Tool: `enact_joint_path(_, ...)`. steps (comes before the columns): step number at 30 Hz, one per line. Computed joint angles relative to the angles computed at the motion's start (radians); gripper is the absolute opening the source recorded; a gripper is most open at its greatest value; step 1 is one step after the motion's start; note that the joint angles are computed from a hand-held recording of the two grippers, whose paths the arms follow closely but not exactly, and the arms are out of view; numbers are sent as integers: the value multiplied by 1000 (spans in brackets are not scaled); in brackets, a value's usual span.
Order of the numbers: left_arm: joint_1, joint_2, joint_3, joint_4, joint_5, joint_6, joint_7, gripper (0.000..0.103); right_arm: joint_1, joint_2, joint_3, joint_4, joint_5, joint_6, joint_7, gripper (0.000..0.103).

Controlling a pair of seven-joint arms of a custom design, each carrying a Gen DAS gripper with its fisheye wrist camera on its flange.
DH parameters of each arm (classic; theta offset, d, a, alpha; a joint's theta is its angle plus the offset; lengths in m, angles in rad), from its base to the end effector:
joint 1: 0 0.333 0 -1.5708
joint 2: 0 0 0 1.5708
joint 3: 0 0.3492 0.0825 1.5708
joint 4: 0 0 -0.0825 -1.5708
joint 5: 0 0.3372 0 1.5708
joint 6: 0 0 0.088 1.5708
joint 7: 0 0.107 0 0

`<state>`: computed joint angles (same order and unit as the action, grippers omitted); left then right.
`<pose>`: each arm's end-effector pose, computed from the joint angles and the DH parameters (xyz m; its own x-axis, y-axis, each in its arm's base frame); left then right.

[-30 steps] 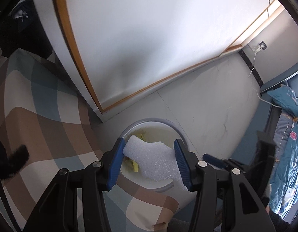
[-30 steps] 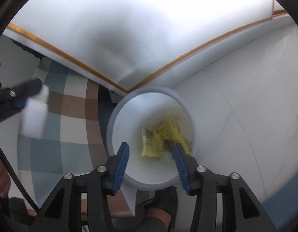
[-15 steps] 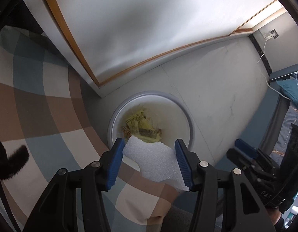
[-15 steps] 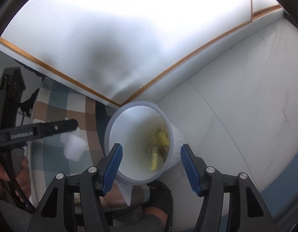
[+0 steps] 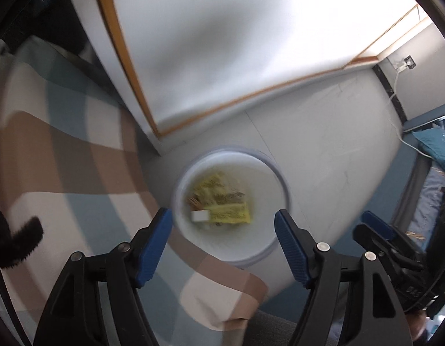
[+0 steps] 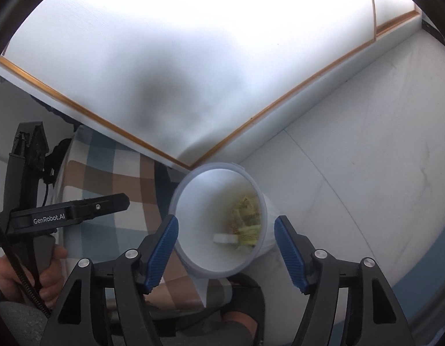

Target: Collect trash

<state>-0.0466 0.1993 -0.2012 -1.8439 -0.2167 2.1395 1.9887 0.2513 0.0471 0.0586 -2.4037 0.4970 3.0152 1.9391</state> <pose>0.5675 -0.1445 0.4844 -0.5289 -0.8301 0.1763 -0.8470 0.5035 -0.1704 0.4889 0.1193 0.4215 -0.3867 -0.8048 -0.4503 -0.7738 0.5488 -0.3163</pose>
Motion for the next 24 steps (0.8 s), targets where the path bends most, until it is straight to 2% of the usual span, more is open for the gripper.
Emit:
enact_joint_path(3,12,-16,-3,-4,-43,-15,37,76,4,-6,-2,3,-22,-1,21,75)
enact_joint_path(7,5,-56,3,-47,-35,45,67,76,4,-8,3,19,-9,-14,6,76)
enact_joint_path(11,3,-80,12,-65,-43,67,82,76,9,-22,-4,23,-68,-24,54,87)
enact_joint_path(18,4,-98,26,-88,-59,111,77,76,8,-38,-2,39,-120,-62,74,87)
enact_joint_path(24,11,-99,33,-79,-67,94,70,76,8,-51,1,44,-155,-69,104,88)
